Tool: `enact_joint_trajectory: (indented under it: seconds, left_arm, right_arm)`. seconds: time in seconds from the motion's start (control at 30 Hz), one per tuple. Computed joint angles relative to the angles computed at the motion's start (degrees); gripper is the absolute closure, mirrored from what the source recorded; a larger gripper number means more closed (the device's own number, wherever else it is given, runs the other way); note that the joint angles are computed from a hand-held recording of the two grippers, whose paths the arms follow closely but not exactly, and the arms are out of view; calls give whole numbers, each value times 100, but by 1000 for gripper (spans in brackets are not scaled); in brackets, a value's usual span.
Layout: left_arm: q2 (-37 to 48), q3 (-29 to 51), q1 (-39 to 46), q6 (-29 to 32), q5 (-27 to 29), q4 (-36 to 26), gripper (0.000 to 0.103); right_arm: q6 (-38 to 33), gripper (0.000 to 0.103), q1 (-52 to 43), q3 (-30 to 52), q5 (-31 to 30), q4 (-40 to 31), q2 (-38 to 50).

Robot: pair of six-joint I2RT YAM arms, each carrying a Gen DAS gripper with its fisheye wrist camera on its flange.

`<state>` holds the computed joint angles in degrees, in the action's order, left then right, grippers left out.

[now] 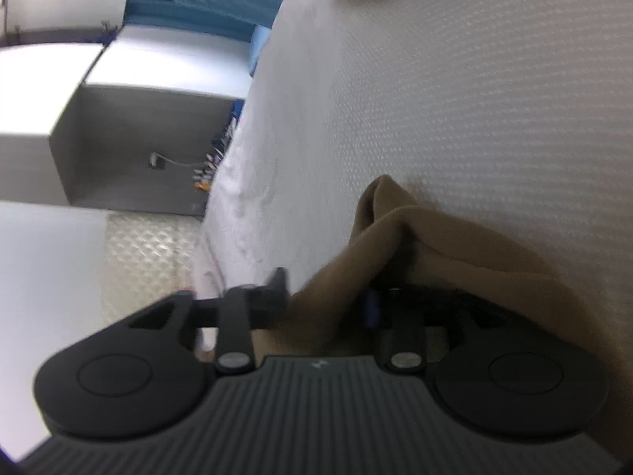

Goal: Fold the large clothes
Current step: 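Open both grippers and release the folded hoodie onto the bed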

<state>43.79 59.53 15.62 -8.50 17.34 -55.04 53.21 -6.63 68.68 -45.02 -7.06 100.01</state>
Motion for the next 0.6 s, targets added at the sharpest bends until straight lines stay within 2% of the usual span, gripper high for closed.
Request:
enact_joint_trajectory:
  seconds: [0.13,0.2,0.33,0.5,0.6]
  left_arm:
    - [-51,-19,-6,-12,-16,69,42]
    - [-154,-37,71,-12,61,63,42]
    - [-368,134,477,69,289,-144,42]
    - [-739,494,1770,703,1339,-764,42]
    - [-802,813,3096,1627,2437,-1563,42]
  right_arm:
    - [-396,52,-280,-384,122,-294,-728]
    - [-667,48,-284,-574,277,-464,-1108]
    - [-1508,45,-16,-1001,738,-817,-2002]
    - [-2101,44,726,-1642,1541,-813,-3106]
    - [-2550,44,1307,-1817,2095,-984,-3590]
